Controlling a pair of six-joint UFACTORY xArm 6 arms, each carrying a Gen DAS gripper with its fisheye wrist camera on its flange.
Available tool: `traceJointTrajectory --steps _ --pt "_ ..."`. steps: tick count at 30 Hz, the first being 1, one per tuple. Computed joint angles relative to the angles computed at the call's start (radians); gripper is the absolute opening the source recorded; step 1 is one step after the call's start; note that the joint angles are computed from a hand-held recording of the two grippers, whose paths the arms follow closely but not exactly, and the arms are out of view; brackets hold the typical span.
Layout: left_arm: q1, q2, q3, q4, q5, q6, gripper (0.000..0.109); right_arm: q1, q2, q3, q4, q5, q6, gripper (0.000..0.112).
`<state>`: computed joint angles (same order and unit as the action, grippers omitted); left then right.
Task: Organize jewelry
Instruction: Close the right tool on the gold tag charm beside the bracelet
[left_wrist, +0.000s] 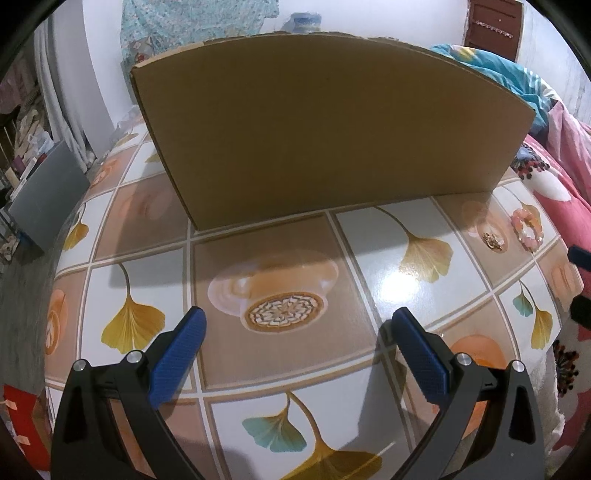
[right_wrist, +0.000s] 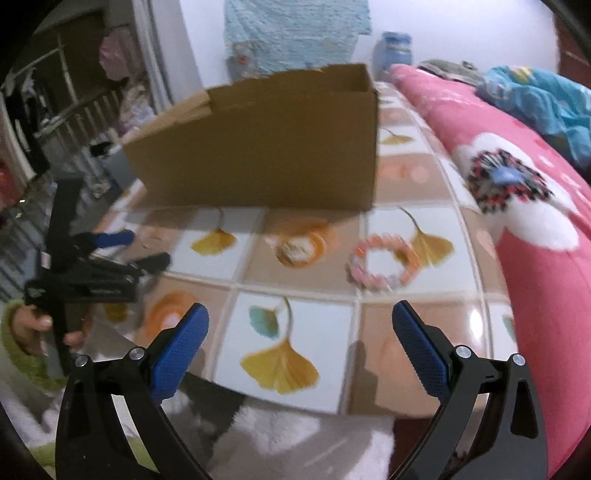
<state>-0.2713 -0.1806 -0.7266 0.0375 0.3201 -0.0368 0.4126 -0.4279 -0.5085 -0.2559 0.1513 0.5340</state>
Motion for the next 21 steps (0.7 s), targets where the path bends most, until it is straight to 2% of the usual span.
traceJointTrajectory --steps 1,4,6,10,12,16,19,21 --pt "-0.001 0.003 -0.005 0.002 0.005 -0.003 0.099 0.005 0.013 -0.009 0.048 -0.023 -0.052 0.092" --pt "-0.007 0.002 -0.006 0.009 0.009 -0.013 0.099 0.011 0.071 -0.058 0.069 -0.05 -0.106 0.079" --pt "-0.009 0.001 0.0 0.005 -0.005 -0.006 0.099 0.013 0.104 -0.09 0.067 -0.042 -0.125 0.066" --pt "-0.011 -0.002 0.013 -0.008 -0.032 0.012 0.099 0.021 0.193 -0.173 0.206 -0.002 -0.315 0.05" --pt "-0.011 -0.003 0.017 -0.008 -0.04 0.01 0.099 0.022 0.223 -0.205 0.241 0.027 -0.379 0.039" --pt "-0.013 -0.009 0.029 -0.001 -0.055 0.003 0.099 0.018 0.263 -0.244 0.275 0.059 -0.471 0.036" --pt "-0.012 -0.006 0.031 -0.005 -0.061 0.008 0.099 0.014 0.29 -0.273 0.274 0.106 -0.51 0.03" --pt "-0.012 -0.005 0.029 -0.007 -0.058 0.01 0.099 0.017 0.296 -0.284 0.317 0.145 -0.55 0.017"
